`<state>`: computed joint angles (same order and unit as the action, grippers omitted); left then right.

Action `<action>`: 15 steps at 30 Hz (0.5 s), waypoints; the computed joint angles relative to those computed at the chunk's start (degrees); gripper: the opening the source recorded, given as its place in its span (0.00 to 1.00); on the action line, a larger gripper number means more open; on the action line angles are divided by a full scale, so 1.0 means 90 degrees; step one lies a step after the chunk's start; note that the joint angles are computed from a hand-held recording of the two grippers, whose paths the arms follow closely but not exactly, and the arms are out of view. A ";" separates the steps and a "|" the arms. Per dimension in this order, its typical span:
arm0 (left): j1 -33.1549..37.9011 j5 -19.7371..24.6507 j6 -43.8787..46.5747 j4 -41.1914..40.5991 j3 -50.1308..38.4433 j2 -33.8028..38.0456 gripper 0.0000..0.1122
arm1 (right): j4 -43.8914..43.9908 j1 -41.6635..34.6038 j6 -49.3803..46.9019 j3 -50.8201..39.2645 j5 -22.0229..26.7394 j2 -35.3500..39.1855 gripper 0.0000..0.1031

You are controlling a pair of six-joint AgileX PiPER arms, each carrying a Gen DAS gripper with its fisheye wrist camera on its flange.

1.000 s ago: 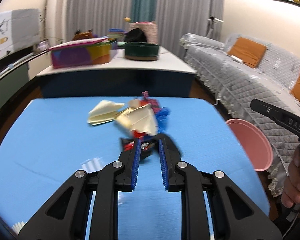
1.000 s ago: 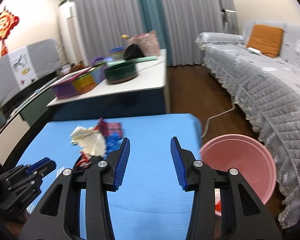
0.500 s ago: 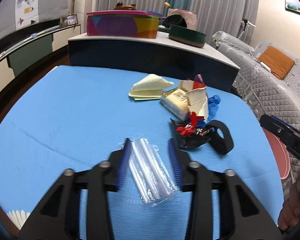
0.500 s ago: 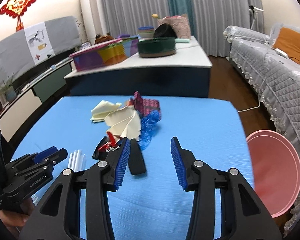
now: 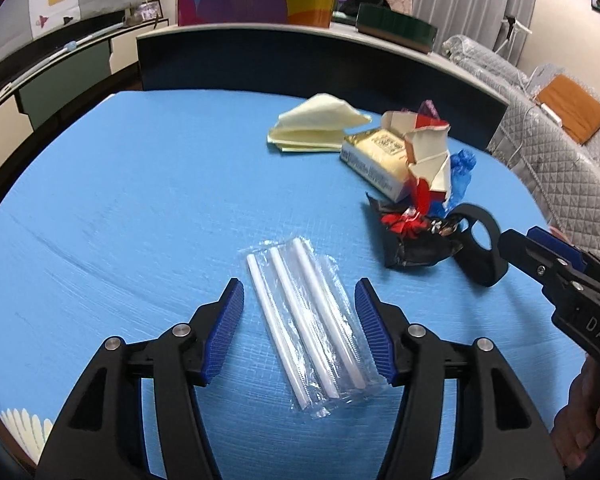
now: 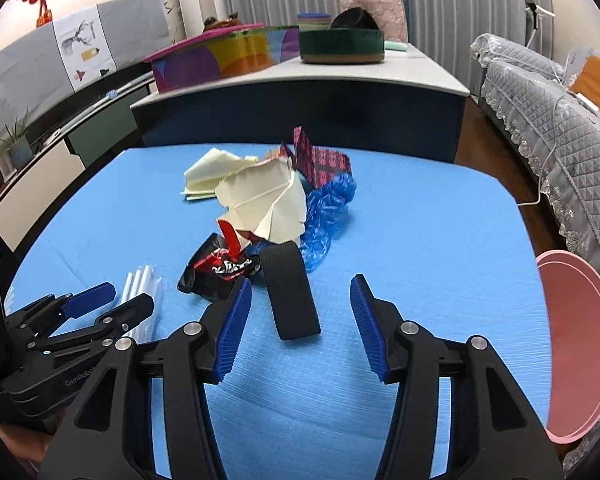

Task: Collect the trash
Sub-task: 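Move both open grippers back toward the plastic straws on the table, then grasp the wrapped straws with the left gripper while the right grasps the black strap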

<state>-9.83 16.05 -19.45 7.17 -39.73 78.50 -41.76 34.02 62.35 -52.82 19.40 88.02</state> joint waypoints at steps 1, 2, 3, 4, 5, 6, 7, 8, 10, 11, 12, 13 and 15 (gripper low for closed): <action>-0.0009 0.0036 -0.0092 0.0079 -0.0028 0.0027 0.51 | 0.0044 -0.0005 -0.0054 -0.0034 -0.0007 0.0060 0.51; -0.0013 0.0063 -0.0147 0.0121 -0.0057 0.0054 0.51 | 0.0092 -0.0013 -0.0112 -0.0045 -0.0020 0.0088 0.51; -0.0008 0.0108 -0.0145 0.0104 -0.0084 0.0087 0.51 | 0.0122 -0.0003 -0.0156 -0.0075 -0.0014 0.0133 0.51; -0.0002 0.0139 -0.0131 0.0088 -0.0115 0.0125 0.50 | 0.0129 -0.0002 -0.0180 -0.0087 -0.0008 0.0152 0.51; -0.0001 0.0162 -0.0134 0.0093 -0.0132 0.0145 0.47 | 0.0109 0.0011 -0.0172 -0.0108 0.0011 0.0186 0.51; -0.0008 0.0172 -0.0134 0.0094 -0.0145 0.0153 0.43 | 0.0083 0.0030 -0.0160 -0.0130 0.0052 0.0219 0.51; -0.0025 0.0180 -0.0184 0.0156 -0.0147 0.0153 0.41 | 0.0054 0.0038 -0.0142 -0.0145 0.0078 0.0240 0.51; -0.0038 0.0178 -0.0193 0.0174 -0.0155 0.0161 0.37 | 0.0018 0.0052 -0.0111 -0.0160 0.0114 0.0255 0.49; -0.0084 0.0187 -0.0275 0.0285 -0.0176 0.0183 0.28 | 0.0045 0.0047 -0.0149 -0.0168 0.0123 0.0263 0.44; -0.0101 0.0197 -0.0294 0.0307 -0.0191 0.0193 0.24 | 0.0050 0.0059 -0.0169 -0.0181 0.0155 0.0262 0.38; -0.0104 0.0187 -0.0291 0.0305 -0.0192 0.0204 0.22 | 0.0058 0.0065 -0.0194 -0.0201 0.0185 0.0267 0.36; -0.0108 0.0188 -0.0260 0.0268 -0.0199 0.0207 0.19 | 0.0083 0.0060 -0.0232 -0.0209 0.0192 0.0270 0.30; -0.0104 0.0200 -0.0141 0.0152 -0.0223 0.0224 0.10 | 0.0155 0.0058 -0.0316 -0.0208 0.0209 0.0248 0.24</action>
<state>-10.77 17.85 -20.72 8.54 -41.74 80.51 -40.36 34.54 59.51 -54.69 21.29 90.25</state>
